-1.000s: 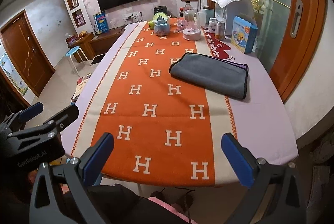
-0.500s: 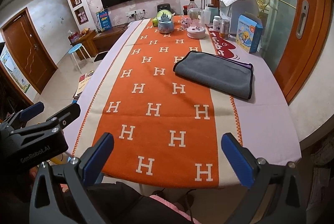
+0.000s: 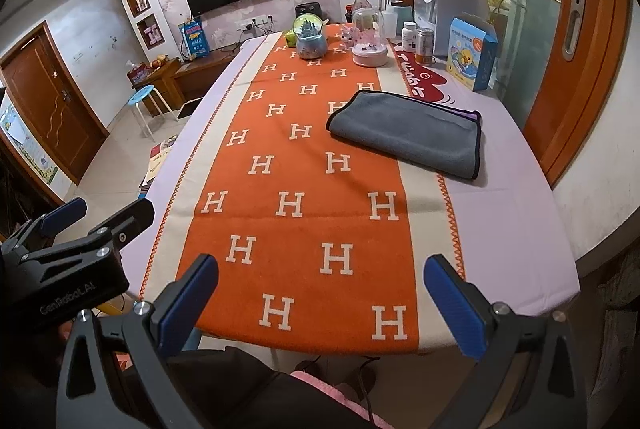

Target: Fold towel

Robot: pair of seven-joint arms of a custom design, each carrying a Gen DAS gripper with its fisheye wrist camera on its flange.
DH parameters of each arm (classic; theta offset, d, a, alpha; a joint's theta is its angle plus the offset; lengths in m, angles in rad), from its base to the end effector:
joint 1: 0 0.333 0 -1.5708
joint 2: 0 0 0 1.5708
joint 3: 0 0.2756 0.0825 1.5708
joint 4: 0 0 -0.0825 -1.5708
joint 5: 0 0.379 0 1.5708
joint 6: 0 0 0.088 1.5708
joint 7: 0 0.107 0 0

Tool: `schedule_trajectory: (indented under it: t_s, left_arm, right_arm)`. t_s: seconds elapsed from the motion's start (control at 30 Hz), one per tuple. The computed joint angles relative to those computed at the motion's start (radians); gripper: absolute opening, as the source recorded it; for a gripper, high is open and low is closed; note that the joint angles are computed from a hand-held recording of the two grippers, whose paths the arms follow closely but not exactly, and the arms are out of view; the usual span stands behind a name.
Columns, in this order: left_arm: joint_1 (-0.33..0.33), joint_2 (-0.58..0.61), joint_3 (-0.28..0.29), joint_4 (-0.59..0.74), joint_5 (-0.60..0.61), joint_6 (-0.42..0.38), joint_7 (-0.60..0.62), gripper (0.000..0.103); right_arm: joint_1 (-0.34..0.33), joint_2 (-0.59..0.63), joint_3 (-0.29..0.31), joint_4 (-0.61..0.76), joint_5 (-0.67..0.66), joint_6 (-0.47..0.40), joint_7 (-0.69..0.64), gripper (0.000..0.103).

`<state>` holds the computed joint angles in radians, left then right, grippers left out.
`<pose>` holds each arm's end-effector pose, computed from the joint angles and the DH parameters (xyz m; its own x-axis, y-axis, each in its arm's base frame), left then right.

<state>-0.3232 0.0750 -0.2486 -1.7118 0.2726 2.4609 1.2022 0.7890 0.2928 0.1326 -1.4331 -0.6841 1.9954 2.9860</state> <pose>0.5287 -0.3348 0.5737 -0.3369 -0.9415 -0.0120 -0.7131 0.2635 -0.6497 0.4390 0.4959 0.5299 -0.2653 -0.9597 -0.0924 -0.7418 0.2644 -0.6164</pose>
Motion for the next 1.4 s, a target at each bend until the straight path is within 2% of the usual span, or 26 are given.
schedule_trajectory:
  t_s: [1.4]
  left_arm:
    - [0.0, 0.002, 0.001, 0.004, -0.004, -0.002, 0.006, 0.102]
  right_arm:
    - [-0.011, -0.016, 0.008, -0.03, 0.014, 0.015, 0.006, 0.103]
